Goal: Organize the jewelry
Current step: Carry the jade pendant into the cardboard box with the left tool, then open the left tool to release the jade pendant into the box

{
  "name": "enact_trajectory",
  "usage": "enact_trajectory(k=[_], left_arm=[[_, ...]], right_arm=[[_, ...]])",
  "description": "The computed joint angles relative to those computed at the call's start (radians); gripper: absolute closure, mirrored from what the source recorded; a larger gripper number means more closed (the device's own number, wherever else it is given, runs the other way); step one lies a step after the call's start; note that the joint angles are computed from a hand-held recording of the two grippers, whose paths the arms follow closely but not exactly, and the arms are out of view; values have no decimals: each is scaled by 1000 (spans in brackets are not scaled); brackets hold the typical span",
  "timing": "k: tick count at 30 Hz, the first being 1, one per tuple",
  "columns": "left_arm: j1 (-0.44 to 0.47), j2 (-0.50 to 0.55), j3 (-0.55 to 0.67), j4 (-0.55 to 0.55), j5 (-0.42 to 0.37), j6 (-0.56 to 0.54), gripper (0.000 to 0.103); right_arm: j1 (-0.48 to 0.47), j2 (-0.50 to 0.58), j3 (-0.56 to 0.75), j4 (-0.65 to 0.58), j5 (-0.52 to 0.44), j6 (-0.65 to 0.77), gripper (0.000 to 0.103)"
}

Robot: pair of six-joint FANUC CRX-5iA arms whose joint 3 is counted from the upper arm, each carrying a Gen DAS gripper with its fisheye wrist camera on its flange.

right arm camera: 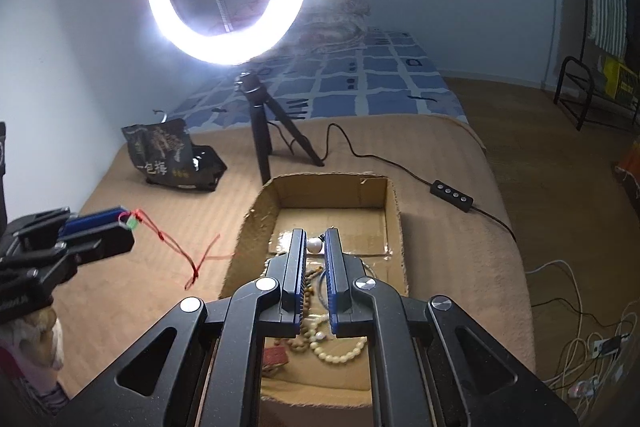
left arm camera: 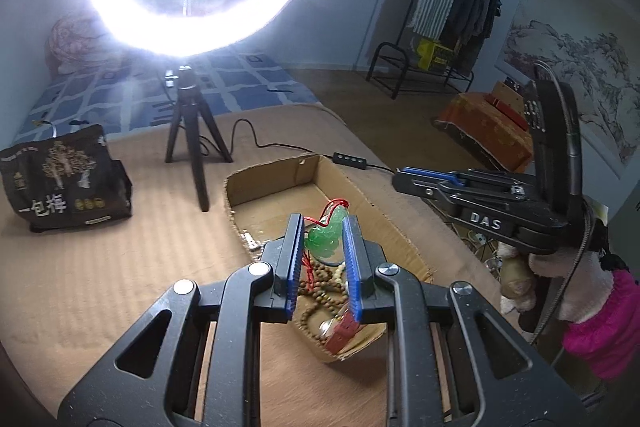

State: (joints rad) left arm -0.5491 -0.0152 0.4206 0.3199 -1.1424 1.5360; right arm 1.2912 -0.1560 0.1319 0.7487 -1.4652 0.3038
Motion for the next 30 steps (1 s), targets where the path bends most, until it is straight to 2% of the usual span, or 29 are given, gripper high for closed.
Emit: enact_trajectory(k=[11, 25, 26, 28, 29, 30], left_arm=[[-39, 46, 12, -38, 3, 24, 85], [-66, 67, 33, -77, -11, 28, 84], [-67, 69, 35, -80, -14, 28, 84], [-68, 74, 41, -83, -23, 27, 81], [-68, 74, 40, -82, -25, 25, 75], [-67, 72, 37, -82, -22, 22, 62]], right_arm=[[-77, -3, -27, -38, 58, 24, 95], [-108, 19, -20, -69, 77, 38, 95], [-108, 21, -19, -68, 74, 38, 93], [-106, 23, -16, -63, 67, 37, 77], [-104, 24, -17, -57, 66, 35, 60], [-100, 23, -20, -47, 64, 30, 47]])
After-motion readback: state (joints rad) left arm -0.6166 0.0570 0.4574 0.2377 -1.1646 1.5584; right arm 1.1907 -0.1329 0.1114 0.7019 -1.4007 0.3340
